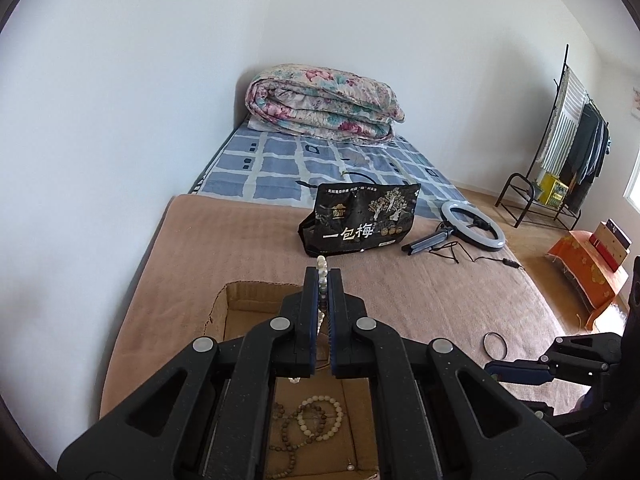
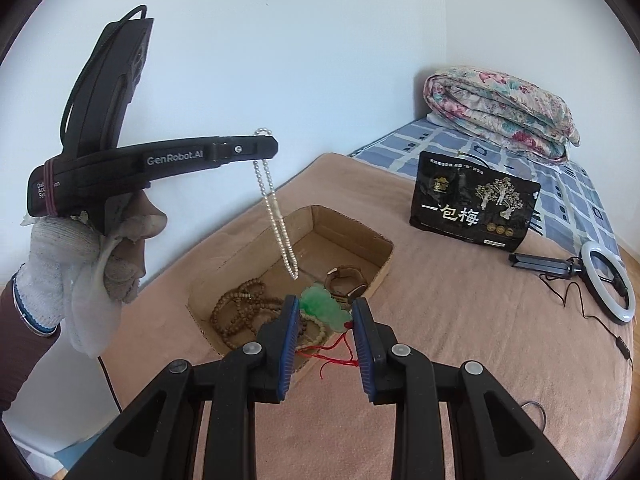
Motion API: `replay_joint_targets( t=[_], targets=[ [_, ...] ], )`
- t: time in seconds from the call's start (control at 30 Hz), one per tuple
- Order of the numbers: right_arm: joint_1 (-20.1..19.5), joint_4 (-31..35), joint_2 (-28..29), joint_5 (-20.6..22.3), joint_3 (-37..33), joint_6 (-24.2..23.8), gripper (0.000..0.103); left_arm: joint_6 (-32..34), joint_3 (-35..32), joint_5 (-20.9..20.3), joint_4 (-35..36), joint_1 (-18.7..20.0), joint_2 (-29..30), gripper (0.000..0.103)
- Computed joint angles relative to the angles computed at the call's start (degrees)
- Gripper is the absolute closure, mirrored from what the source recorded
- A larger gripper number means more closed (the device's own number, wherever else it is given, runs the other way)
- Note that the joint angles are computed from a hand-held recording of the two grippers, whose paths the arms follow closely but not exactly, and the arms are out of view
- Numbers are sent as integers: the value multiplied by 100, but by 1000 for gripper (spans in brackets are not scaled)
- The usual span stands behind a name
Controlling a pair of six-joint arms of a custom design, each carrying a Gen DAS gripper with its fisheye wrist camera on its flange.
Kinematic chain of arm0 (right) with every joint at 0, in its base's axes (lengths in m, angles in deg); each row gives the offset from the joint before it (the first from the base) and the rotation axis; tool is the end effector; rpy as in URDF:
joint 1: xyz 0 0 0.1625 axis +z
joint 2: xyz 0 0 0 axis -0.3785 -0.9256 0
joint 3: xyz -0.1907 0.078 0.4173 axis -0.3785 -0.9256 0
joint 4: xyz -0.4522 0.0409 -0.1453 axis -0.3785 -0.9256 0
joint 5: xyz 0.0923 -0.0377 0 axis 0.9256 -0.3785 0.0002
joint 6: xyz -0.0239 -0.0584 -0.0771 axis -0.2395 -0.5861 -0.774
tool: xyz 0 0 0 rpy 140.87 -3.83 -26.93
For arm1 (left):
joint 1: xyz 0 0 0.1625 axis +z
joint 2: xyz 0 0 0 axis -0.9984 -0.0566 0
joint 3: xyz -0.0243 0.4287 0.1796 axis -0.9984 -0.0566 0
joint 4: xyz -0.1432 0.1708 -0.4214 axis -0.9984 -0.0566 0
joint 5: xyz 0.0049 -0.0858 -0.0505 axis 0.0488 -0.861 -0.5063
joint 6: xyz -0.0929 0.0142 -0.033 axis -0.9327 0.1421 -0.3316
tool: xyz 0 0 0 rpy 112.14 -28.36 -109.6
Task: Organize jewelry
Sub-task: 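Lower the necklace and pendant into the box and open both tools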
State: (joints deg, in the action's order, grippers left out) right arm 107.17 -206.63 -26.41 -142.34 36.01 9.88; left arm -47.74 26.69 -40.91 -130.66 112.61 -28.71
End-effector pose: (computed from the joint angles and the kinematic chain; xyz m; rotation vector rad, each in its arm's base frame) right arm 0.0833 -0.5366 0.3462 1.6459 -2.4055 0.3097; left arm -0.4135 -0.4536 0.0526 0.0250 2.1259 -1.3222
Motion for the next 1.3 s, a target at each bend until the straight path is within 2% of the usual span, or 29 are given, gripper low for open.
replay_joint_targets(
  t=[0.23, 0.73, 1.17, 1.23, 1.3],
  targets=[
    [95, -224, 214, -151, 188, 87, 76, 314, 26, -47, -235, 182, 34, 102],
    [3, -379, 665, -634, 238, 331, 76, 689, 143, -326, -987, 633, 174, 102],
    [-8, -364, 751, -788, 310, 354, 75, 378, 144, -456, -626, 762, 126, 102],
    [-9, -399, 756, -776, 317, 356, 74, 388, 145, -488, -660, 767, 123, 102],
    [-10, -430, 759, -763, 324, 348, 64, 378, 150, -505, -668, 765, 120, 102]
  ],
)
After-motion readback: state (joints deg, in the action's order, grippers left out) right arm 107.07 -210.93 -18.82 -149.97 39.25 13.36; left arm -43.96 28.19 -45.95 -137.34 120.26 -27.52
